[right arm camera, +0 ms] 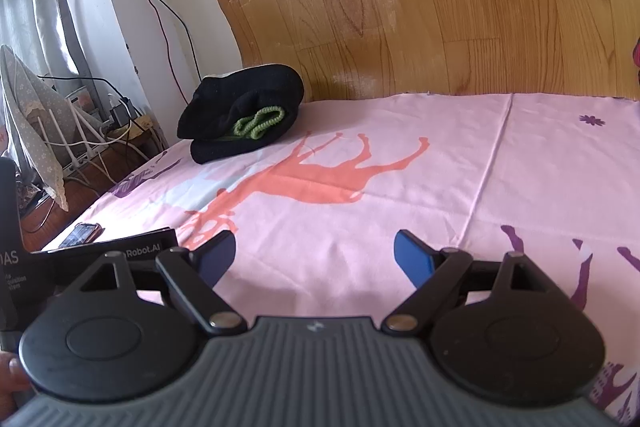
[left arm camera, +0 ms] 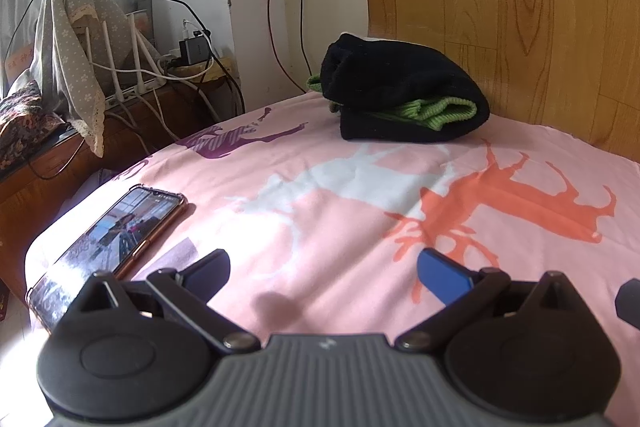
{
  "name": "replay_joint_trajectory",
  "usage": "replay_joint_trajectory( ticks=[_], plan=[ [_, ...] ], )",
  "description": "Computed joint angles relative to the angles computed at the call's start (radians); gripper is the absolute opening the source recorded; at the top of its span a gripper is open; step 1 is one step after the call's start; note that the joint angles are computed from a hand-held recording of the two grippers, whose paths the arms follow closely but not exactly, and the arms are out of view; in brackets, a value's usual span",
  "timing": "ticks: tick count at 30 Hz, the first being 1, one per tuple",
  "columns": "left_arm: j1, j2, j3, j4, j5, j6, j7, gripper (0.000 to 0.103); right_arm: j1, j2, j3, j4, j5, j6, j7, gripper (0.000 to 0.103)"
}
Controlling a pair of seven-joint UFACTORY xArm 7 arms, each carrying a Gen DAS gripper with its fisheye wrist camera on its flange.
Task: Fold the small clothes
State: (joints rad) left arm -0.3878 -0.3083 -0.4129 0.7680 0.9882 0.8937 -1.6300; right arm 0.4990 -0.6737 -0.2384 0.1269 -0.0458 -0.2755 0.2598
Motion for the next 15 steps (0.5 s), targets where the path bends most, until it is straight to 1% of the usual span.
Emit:
replay_joint_trajectory(
  ticks=[10,15],
  plan=[
    [-0.002,0.005,-0.001,0.002,0.007,0.004,0.002,0.103,0.0,0.0,0.001,0.0,-0.001,0.0,0.004,0.089],
    [-0.009,0.003,-0.013,0.001,0.045,0.016,-0.011,0.103,0.013,-0.002,-0.017,0.0,-0.004,0.005,0.004,0.089]
  ],
)
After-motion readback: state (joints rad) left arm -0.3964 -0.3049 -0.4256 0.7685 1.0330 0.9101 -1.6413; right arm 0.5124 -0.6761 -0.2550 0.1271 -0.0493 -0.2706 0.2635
